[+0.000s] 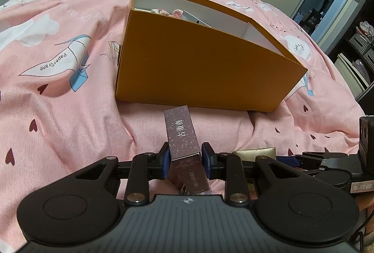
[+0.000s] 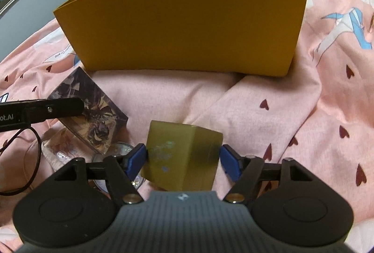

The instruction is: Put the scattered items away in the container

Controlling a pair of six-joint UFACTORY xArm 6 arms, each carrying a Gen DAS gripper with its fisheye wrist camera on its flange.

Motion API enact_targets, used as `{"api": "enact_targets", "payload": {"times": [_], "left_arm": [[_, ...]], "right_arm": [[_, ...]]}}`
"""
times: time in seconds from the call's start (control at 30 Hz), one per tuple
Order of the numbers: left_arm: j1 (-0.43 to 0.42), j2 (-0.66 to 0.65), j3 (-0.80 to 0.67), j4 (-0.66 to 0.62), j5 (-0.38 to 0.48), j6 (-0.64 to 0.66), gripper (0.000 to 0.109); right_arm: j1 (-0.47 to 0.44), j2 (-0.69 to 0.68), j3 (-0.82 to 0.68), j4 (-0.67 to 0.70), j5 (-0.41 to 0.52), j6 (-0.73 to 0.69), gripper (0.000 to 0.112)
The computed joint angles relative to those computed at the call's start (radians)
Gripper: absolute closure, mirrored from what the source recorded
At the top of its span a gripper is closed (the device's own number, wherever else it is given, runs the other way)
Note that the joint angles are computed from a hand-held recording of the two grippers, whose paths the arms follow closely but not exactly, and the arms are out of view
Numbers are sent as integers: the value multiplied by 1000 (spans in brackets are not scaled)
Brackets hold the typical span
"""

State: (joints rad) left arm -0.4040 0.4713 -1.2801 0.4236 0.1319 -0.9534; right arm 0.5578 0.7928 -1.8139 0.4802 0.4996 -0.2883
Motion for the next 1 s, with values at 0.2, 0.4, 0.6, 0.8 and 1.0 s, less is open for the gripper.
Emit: {"api": "enact_targets", "payload": {"times": [0.2, 0.4, 0.6, 0.8, 1.0], "left_arm": [[0, 0, 0, 5, 1, -2, 77], [-1, -1, 1, 9, 1, -7, 77], [-1, -2, 1, 15, 4, -9, 77], [-2, -3, 1, 17, 8, -6, 77], [-1, -2, 1, 2, 6, 7, 77]], "right_arm": [[17, -20, 31, -82, -31, 31, 42], [13, -47, 57, -19, -44, -12, 54], [14, -63, 65, 25, -28, -60, 60], [18, -47, 18, 142, 74, -157, 75], [35, -18, -10, 107, 87, -126, 72]]}}
